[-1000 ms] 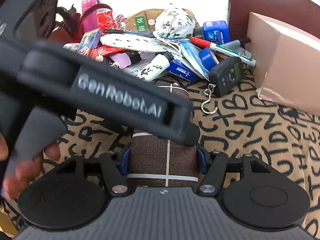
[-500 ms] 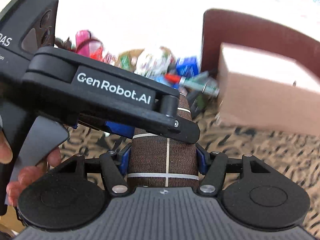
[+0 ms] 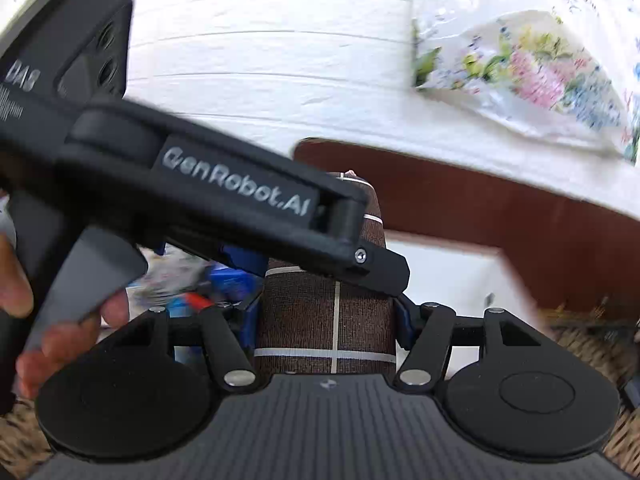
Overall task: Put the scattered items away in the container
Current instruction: 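Lower the glasses case into the beige box and open both grippers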
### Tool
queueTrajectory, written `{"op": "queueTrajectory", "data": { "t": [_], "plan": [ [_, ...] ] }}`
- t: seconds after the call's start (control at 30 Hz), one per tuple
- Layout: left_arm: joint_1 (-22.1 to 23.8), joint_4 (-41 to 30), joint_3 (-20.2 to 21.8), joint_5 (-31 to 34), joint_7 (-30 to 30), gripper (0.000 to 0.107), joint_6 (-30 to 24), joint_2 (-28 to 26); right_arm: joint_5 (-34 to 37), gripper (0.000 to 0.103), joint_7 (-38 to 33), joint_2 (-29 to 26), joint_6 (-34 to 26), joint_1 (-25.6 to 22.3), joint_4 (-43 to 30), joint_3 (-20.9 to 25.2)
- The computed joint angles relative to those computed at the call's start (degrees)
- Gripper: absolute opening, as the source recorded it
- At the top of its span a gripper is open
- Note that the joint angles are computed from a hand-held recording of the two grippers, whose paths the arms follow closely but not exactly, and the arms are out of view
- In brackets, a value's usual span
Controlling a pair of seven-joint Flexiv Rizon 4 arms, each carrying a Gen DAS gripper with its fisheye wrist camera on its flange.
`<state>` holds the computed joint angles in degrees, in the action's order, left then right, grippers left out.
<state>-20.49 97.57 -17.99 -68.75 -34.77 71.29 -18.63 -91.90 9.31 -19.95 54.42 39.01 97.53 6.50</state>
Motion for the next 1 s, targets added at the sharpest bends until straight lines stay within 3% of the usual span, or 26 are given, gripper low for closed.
{"op": "queueTrajectory", "data": {
  "t": [0.2,0.4,0.63,0.77,0.83,0.9,0.97,1.0],
  "plan": [
    [-1.0,-15.6,0.2,16.7,-11.0,0.076,-2.8,-13.3,4.7,0.067,-3.9,-1.6,5.8,-5.2,-0.8,-2.1],
    [-1.3,-29.4,-1.4,25.5,-19.6,0.076,-7.8,-25.0,9.2,0.067,-7.0,-3.1,10.4,-8.6,0.1,-4.1],
    [-2.2,-41.0,-0.7,33.6,-28.7,0.077,-15.2,-33.0,11.7,0.066,-9.6,-4.8,13.9,-9.9,0.9,-5.9],
    [-3.4,-47.6,1.0,37.0,-33.7,0.084,-19.4,-36.8,13.6,0.067,-9.8,-5.7,14.8,-10.3,1.1,-6.4],
    [-4.2,-52.9,3.0,39.2,-38.3,0.094,-25.4,-39.1,18.6,0.067,-13.5,-6.4,13.6,-10.3,0.9,-5.6],
    [-4.7,-58.9,5.2,41.0,-43.9,0.102,-33.0,-41.6,22.2,0.073,-17.5,-6.9,13.5,-10.0,0.9,-5.4],
    [-3.6,-57.8,3.4,40.7,-42.9,0.103,-34.1,-41.2,22.2,0.091,-17.7,-6.7,16.1,-9.3,1.4,-6.4],
    [-3.1,-56.2,2.6,40.5,-41.8,0.103,-33.7,-40.4,19.9,0.094,-15.5,-6.2,15.9,-8.2,1.7,-7.8]
  ]
}}
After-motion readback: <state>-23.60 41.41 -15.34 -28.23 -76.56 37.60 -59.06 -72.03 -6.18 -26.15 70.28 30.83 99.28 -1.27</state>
